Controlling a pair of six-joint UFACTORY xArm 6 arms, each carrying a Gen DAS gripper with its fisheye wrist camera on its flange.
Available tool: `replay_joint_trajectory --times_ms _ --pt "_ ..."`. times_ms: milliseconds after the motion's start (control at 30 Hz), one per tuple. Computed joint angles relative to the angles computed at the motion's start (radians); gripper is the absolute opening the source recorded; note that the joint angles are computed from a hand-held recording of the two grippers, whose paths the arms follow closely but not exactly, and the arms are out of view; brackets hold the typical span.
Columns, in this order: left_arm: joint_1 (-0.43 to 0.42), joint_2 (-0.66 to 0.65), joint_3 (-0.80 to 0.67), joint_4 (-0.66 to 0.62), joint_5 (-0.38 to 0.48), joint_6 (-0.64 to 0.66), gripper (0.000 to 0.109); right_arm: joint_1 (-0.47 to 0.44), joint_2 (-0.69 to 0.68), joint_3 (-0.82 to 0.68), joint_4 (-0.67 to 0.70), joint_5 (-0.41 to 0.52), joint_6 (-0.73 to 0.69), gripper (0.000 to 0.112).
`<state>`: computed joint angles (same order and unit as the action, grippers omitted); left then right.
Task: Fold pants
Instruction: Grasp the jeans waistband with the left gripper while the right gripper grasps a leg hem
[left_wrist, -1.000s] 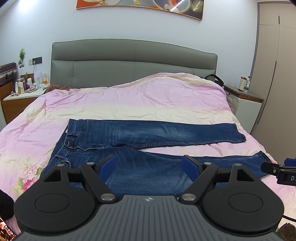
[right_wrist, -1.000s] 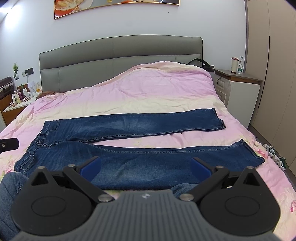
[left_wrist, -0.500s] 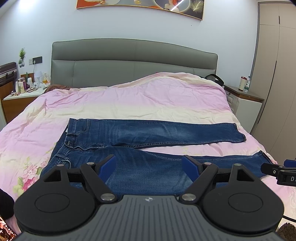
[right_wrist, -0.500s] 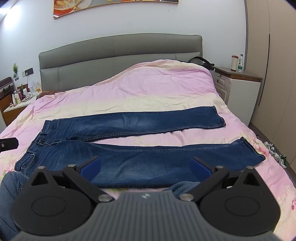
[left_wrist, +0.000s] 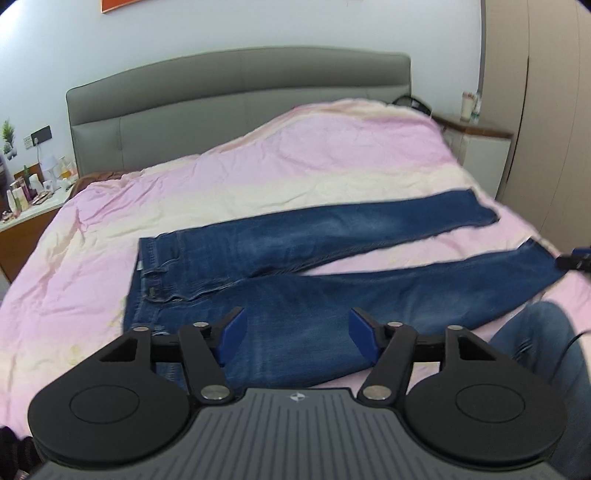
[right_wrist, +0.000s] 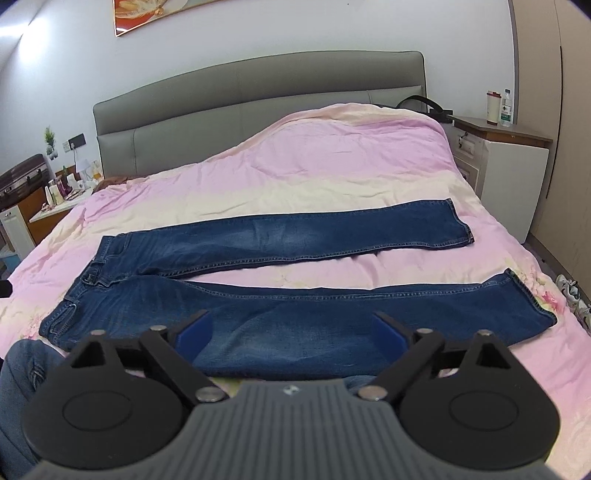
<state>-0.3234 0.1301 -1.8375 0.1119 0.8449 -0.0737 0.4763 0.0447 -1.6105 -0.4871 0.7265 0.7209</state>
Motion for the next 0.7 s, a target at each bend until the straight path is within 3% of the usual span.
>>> replay_joint_trajectory --times_ms 133,267,367,533,633,700 --pt "0.046 0.076 -0.089 -0.002 0.084 0.206 0.062 -0.086 0.067 -0.087 0.191 0.065 -0.253 0.055" --pt "0.098 0.199 -0.245 -0.012 0.232 0.385 0.056 -0.17 0.179 -0.238 0.361 0.192 -0.52 0.053" --pt "0.144 0.292 -0.351 -0.005 0.301 0.503 0.054 -0.214 0.269 -0.357 0.372 0.286 -0.661 0.049" --pt "0.187 0.522 -0.651 0.093 0.499 0.693 0.054 -0.295 0.375 -0.469 0.392 0.354 -0.731 0.049" --pt "0.196 0.612 -0.739 0.144 0.568 0.782 0.054 -0.324 0.422 -0.504 0.385 0.374 -0.718 0.049" --pt "0.202 0.711 -0.876 0.146 0.649 0.847 0.054 -0.333 0.438 -0.506 0.351 0.384 -0.698 0.049"
